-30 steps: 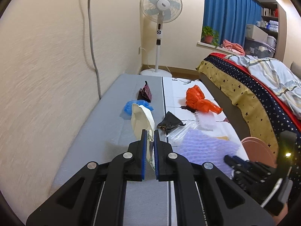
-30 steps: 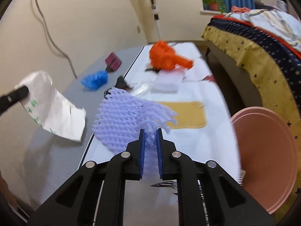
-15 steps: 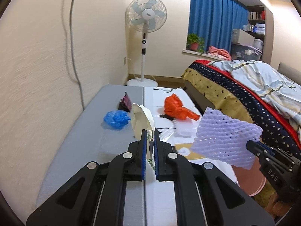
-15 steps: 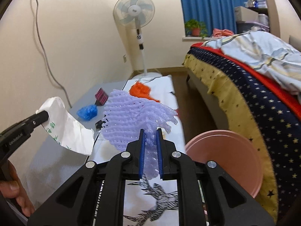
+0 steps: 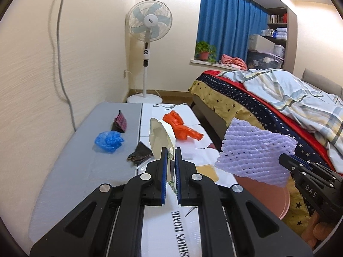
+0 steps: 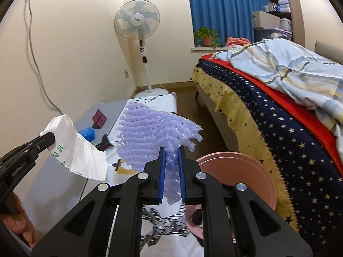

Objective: Collect trash
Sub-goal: 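Carry the white paper and purple net over the pink bin with both grippers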

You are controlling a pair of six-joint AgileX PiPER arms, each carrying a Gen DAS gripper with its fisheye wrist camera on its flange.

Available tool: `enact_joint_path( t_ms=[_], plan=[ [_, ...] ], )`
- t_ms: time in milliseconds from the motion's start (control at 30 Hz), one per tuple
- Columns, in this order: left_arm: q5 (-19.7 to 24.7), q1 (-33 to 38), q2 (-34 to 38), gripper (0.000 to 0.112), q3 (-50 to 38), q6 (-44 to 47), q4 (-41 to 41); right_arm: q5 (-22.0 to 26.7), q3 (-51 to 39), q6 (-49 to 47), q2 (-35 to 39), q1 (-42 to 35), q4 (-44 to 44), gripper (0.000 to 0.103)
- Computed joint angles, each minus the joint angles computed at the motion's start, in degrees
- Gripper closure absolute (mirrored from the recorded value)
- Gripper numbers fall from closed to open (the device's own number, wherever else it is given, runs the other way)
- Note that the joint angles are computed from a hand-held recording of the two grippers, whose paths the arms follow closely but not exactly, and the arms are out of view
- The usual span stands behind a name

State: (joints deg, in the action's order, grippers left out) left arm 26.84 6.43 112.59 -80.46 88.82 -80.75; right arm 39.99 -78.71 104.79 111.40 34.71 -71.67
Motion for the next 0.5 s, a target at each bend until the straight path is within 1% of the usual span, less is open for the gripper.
enact_joint_path(
  t_ms=[500],
  plan=[
    [1.83, -4.81, 0.5, 0.106, 0.3, 1.36, -2.16, 5.82, 4.33, 1.5, -3.51, -2.02, 0.77, 0.091]
  ],
)
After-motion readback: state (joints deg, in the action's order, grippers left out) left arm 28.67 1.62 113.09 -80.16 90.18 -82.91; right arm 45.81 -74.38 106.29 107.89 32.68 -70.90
